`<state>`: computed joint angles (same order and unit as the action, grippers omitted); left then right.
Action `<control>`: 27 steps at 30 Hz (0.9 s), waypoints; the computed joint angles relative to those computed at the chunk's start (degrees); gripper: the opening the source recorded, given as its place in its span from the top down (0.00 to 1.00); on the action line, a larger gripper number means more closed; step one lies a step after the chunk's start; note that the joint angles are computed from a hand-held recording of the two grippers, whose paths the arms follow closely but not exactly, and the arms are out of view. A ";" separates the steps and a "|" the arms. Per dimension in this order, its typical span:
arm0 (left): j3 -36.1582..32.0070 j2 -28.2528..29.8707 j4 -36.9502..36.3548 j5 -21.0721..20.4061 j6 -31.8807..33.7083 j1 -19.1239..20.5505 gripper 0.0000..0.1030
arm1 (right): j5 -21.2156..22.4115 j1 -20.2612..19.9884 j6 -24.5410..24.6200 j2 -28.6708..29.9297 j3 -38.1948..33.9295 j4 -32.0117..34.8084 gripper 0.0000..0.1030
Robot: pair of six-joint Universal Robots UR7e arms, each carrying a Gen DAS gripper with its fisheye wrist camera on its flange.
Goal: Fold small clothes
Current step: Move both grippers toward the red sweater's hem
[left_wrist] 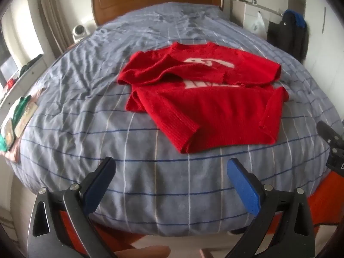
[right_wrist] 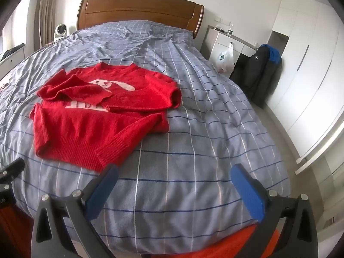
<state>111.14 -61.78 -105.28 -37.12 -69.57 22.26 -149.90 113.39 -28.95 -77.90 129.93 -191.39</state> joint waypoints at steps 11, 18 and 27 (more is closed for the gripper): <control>0.31 -0.10 -1.02 -0.89 0.38 -0.32 0.00 | -0.21 0.42 0.88 -0.55 0.22 1.31 0.00; 0.38 -0.08 -1.02 -1.48 0.23 -0.63 0.00 | 0.02 0.26 0.59 -0.63 0.32 1.09 0.00; 0.22 0.18 -0.79 -1.65 0.07 -0.69 0.00 | -0.06 0.51 0.98 -0.86 0.62 1.53 0.00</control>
